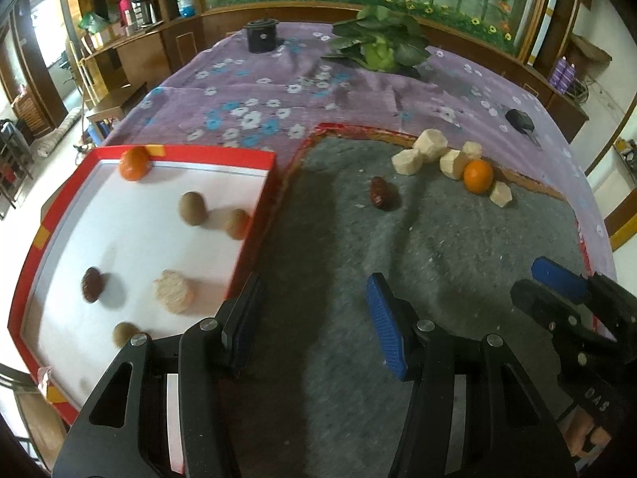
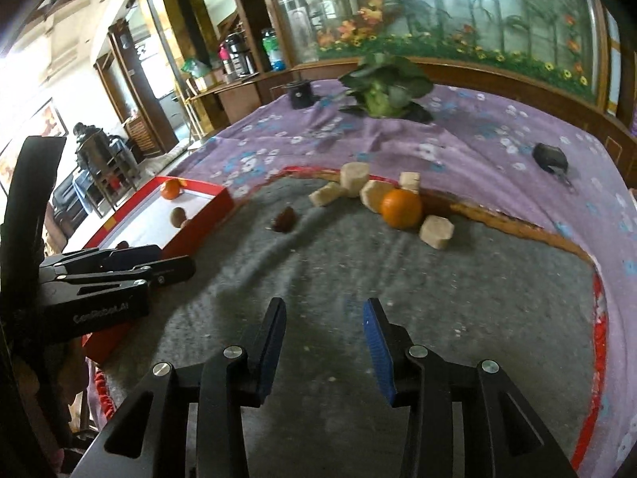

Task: Organize fruits
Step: 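Move both open tools back over the felt, then grasp the dark red date with the left tool while the right tool grasps a beige cube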

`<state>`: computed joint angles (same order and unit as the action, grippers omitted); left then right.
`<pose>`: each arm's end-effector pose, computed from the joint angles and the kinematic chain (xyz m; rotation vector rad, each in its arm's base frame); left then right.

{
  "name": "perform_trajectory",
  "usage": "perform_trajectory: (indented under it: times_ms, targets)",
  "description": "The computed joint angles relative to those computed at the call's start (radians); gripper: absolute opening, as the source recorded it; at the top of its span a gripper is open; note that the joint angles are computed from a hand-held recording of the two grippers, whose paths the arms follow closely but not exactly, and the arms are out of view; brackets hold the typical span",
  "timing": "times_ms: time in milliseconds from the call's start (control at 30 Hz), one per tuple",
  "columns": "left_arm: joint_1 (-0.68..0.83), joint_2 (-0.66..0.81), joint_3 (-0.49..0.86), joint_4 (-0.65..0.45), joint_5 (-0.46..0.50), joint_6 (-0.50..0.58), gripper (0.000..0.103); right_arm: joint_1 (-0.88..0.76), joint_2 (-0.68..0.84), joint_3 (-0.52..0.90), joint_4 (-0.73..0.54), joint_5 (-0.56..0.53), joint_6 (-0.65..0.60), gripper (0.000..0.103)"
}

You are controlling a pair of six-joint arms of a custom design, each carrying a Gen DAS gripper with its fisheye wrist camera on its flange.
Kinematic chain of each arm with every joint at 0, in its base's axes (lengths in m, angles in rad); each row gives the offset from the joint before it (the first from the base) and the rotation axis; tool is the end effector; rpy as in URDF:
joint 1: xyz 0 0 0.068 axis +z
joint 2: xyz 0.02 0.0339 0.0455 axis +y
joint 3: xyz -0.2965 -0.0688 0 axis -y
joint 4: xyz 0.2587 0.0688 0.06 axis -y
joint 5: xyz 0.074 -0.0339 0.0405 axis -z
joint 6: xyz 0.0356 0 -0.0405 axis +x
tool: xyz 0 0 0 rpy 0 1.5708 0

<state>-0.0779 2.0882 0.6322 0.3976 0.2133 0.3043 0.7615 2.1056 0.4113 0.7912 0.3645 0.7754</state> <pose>0.3077 -0.0316 0.0262 0.5660 2.5415 -0.1998 0.2007 0.1738 0.0203 0.1705 2.4048 0.2612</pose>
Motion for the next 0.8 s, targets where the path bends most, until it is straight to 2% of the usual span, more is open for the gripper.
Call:
perform_trajectory:
  times_ms: [367,600,667,800]
  targets:
    - [-0.098,0.062,0.093,-0.041,-0.065,-0.058,0.053,-0.059,0.028,-0.044,0.073,-0.037,-0.025,0.04]
    - [-0.131,0.122,0.205,-0.144,-0.052,-0.073,0.053,-0.118,0.044,-0.088,0.152,-0.064,-0.042,0.045]
    - [-0.13,0.144,0.25,-0.183,-0.039,-0.085,0.07,-0.135,0.051,-0.099,0.176,-0.075,-0.046,0.046]
    - [-0.132,0.178,0.315,-0.219,-0.049,-0.12,0.071,-0.158,0.063,-0.108,0.2,-0.095,-0.061,0.046]
